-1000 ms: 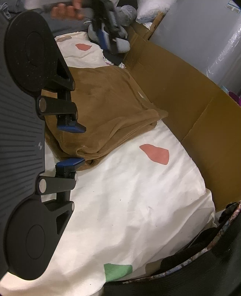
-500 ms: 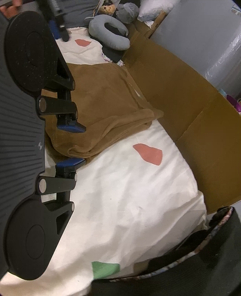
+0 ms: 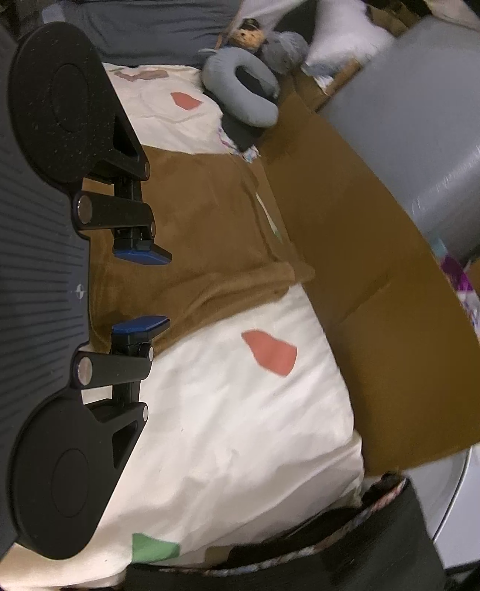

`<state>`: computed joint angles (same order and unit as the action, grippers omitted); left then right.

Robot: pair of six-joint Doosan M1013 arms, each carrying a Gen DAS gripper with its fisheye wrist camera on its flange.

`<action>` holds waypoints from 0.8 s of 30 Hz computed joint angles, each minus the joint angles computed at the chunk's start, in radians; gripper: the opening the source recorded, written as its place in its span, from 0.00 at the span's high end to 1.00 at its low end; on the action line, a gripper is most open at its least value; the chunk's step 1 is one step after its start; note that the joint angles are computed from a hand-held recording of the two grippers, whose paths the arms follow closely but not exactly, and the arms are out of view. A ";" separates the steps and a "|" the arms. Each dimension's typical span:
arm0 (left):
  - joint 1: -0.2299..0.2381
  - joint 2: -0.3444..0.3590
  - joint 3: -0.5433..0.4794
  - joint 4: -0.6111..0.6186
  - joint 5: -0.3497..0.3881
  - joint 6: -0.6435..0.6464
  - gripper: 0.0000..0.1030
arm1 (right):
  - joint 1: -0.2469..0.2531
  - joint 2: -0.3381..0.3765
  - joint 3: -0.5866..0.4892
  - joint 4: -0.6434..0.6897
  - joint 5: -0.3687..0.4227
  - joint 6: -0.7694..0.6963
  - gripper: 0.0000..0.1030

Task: Fold clothes
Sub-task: 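Raise both open grippers away from the folded brown shirt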

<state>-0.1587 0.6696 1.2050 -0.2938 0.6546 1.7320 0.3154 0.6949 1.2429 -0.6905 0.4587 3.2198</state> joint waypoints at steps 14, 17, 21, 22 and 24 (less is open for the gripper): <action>-0.030 0.000 0.104 -0.040 -0.167 0.093 0.18 | -0.002 0.058 -0.091 0.296 -0.009 -0.386 0.69; -0.036 0.004 0.112 -0.003 -0.221 0.050 0.18 | -0.003 0.061 -0.093 0.317 0.001 -0.410 0.69; -0.043 0.014 0.106 0.062 -0.264 -0.010 0.22 | -0.006 0.061 -0.090 0.318 0.008 -0.410 0.69; -0.043 0.018 0.100 0.073 -0.263 -0.019 0.26 | -0.007 0.061 -0.089 0.316 0.009 -0.405 0.69; -0.046 0.025 0.093 0.109 -0.266 -0.058 0.31 | -0.009 0.063 -0.088 0.317 0.012 -0.402 0.69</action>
